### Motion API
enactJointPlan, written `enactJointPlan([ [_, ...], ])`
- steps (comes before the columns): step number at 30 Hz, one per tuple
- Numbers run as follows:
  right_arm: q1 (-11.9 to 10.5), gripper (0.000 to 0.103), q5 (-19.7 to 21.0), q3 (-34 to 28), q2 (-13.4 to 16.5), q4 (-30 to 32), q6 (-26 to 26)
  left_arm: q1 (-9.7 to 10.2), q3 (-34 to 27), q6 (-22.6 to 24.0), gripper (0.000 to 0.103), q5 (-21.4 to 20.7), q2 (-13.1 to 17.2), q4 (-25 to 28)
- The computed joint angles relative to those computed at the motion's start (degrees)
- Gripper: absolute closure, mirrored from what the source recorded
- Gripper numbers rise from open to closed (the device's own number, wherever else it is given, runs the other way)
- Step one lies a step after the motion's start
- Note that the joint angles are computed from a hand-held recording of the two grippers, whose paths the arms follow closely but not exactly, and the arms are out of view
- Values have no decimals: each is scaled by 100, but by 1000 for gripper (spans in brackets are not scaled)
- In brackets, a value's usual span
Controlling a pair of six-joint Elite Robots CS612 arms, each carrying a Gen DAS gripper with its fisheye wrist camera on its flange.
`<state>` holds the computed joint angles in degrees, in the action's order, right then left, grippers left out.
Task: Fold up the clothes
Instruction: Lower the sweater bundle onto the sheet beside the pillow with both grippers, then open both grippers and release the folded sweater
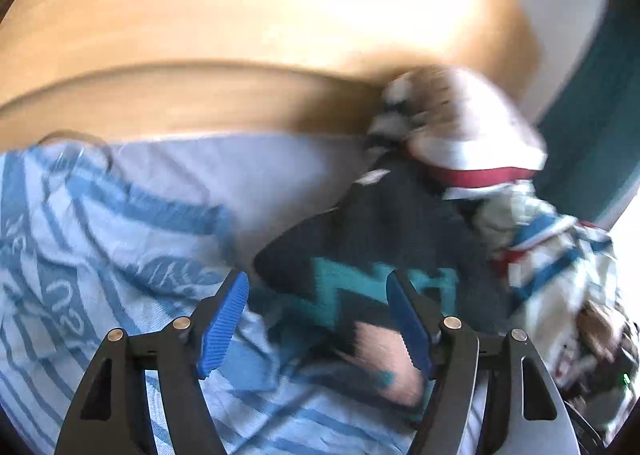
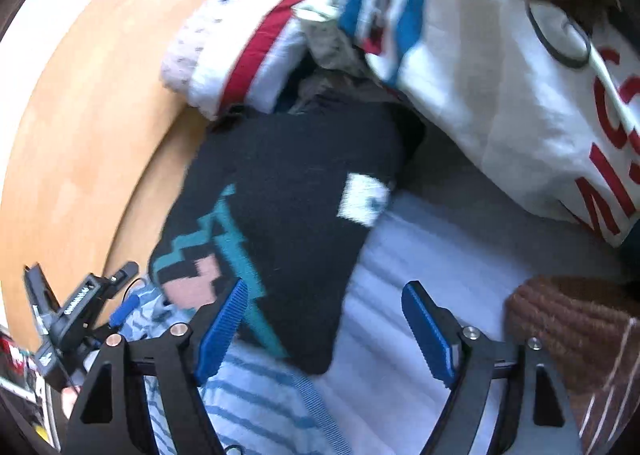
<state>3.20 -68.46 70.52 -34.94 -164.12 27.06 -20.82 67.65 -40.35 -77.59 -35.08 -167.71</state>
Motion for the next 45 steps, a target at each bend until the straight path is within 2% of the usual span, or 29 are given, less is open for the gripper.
enactJointPlan([
  [1,57,36,-37,35,-35,-85,-76,-39,95,308,31,28,-53,-219],
  [4,164,40,-111,-11,-77,-199,-66,-205,268,1229,24,378,-135,-662],
  [6,245,53,-427,-151,-22,-140,-69,-327,269,1606,24,818,-92,-739],
  [7,296,64,-640,-174,-10,-139,-83,-360,225,1698,26,976,-42,-726],
  [8,318,76,-819,-145,-24,-143,-108,-371,138,1623,46,958,25,-634],
  [9,333,81,-970,-112,-34,-174,-152,-352,42,1567,61,771,90,-493],
  [10,338,85,-1057,-102,-31,-188,-202,-338,-85,1544,82,660,164,-255],
  [11,335,87,-1134,-122,-15,-164,-309,-324,-193,1551,94,650,249,-100],
  [12,336,87,-1164,-248,56,-65,-415,-309,-296,1564,96,661,337,26],
  [15,341,87,-1223,-711,309,294,-720,-190,-768,1349,97,728,696,431],
  [17,330,87,-1209,-1069,510,574,-900,-91,-1055,908,97,722,892,923],
  [20,283,88,-1080,-1575,811,1079,-997,-36,-1143,895,96,695,989,850],
  [23,268,88,-1086,-1754,944,1221,-922,-33,-1202,873,96,753,970,1054],
  [24,255,88,-1040,-1693,919,1153,-880,-30,-1201,814,96,752,947,1137],
  [26,223,83,-909,-1393,760,909,-784,-36,-901,523,97,655,766,810],
  [28,183,78,-732,-935,519,560,-717,-66,-389,544,97,373,517,-20],
  [30,140,77,-513,-440,275,210,-720,-149,-7,973,97,289,305,-557],
  [31,129,77,-415,-227,170,100,-700,-207,151,1265,97,294,191,-651],
  [33,128,77,-291,157,-23,-108,-697,-321,420,1797,96,275,-28,-697],
  [35,152,77,-269,498,-199,-320,-774,-410,662,2043,95,229,-238,-578],
  [36,164,77,-256,639,-274,-440,-852,-455,731,2101,93,331,-294,-531],
  [37,173,77,-231,748,-336,-534,-929,-499,786,2141,80,469,-337,-489],
  [38,188,77,-255,891,-428,-626,-983,-550,883,2154,55,630,-398,-516],
  [40,239,76,-381,1059,-532,-785,-1029,-640,1089,2175,34,883,-511,-690],
  [42,283,74,-536,1195,-614,-923,-1066,-684,1283,2225,34,930,-619,-918],
  [45,367,64,-814,1436,-736,-1180,-1130,-726,1511,2281,34,922,-764,-1117],
])
